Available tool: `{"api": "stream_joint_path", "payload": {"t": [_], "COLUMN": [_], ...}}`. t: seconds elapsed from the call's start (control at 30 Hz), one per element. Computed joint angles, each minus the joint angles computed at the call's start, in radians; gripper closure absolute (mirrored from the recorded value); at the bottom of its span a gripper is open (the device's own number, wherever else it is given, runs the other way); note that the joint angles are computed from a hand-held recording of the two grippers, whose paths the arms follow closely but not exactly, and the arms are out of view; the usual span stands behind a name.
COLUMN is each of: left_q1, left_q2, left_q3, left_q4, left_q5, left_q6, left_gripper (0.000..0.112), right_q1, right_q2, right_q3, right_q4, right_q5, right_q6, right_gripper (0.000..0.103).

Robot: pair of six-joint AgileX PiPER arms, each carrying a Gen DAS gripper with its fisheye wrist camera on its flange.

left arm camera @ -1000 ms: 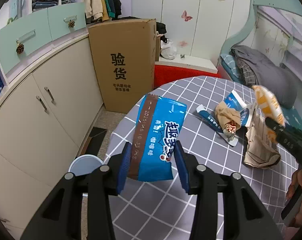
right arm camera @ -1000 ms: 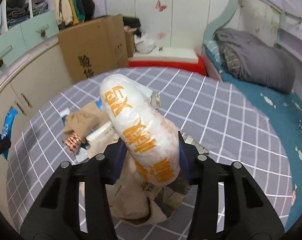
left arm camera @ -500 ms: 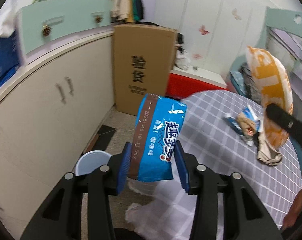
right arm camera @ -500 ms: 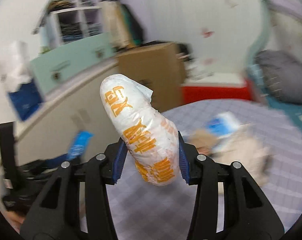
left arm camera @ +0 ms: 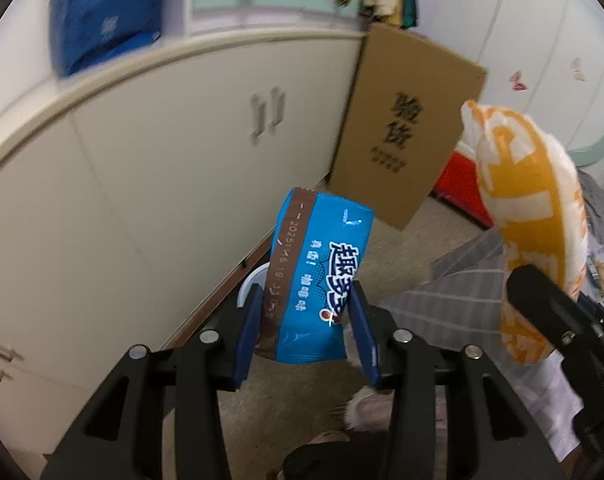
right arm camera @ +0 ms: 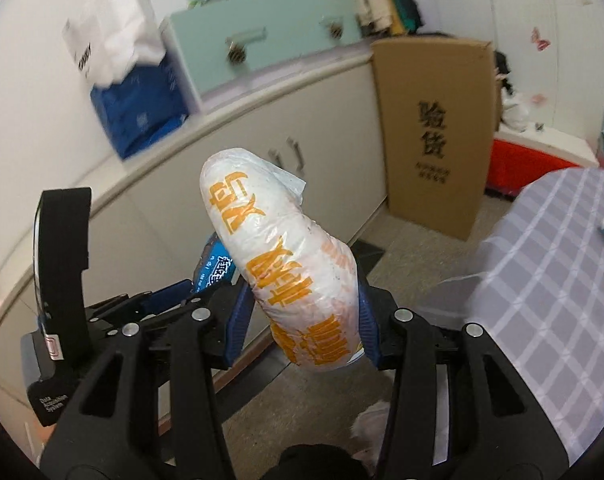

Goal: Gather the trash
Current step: 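Carry both items to the bin and open the left tool over it, then lower the white-orange plastic bag into the bin and open the right tool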

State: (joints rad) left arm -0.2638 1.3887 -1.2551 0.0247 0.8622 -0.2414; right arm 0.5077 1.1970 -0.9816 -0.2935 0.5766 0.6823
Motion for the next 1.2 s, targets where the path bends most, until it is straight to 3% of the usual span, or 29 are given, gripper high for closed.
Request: {"api": "stream_joint_path", "payload": {"t": [0.23,0.47,0.73,0.77,0.87,1.0,1.2], "left_q1": [0.126,0.119,0.122,0.12,0.1,0.089,0.126], "left_q2": [0.077,0.195,0.344,0.365,0.427,0.466,0.439], "left_q3": [0.075,0.028,-0.145,-0.177,-0.26,-0.292,-0.216], "left_q4": [-0.079,-0.105,-0.195,-0.209,-0.166,-0.142,-0.13], "left_q5": [-0.044,-0.059,-0.039,-0.045,-0.042,-0.034,-0.073], "left_q6": [0.129,0.152,0.197,0.197,0.135,0.134,0.108], "left_gripper": [0.07,0.07,0.069,0.067,0.028,0.028,0.028], "right_q1": [0.051,0.003,-0.057,-0.068,-0.104,-0.141,-0.152], "right_q2": [0.218,0.314,0.322,0.319,0.32,0.331,0.354], "right_q3": [-0.016,-0.028,-0.006,0.0,0.002,0.003,0.001], "right_q4": [-0.028,-0.064,-0.34,-0.357,-0.366,-0.294,-0.188], "right_q5": [-0.081,-0.148,-0.21,-0.224,-0.248,-0.265,-0.274], "right_q6": [0.073,0.116,0.395,0.418,0.438,0.365,0.269], "right_gripper": [0.058,0.058,0.058,0.058,0.057,0.057,0.056]}}
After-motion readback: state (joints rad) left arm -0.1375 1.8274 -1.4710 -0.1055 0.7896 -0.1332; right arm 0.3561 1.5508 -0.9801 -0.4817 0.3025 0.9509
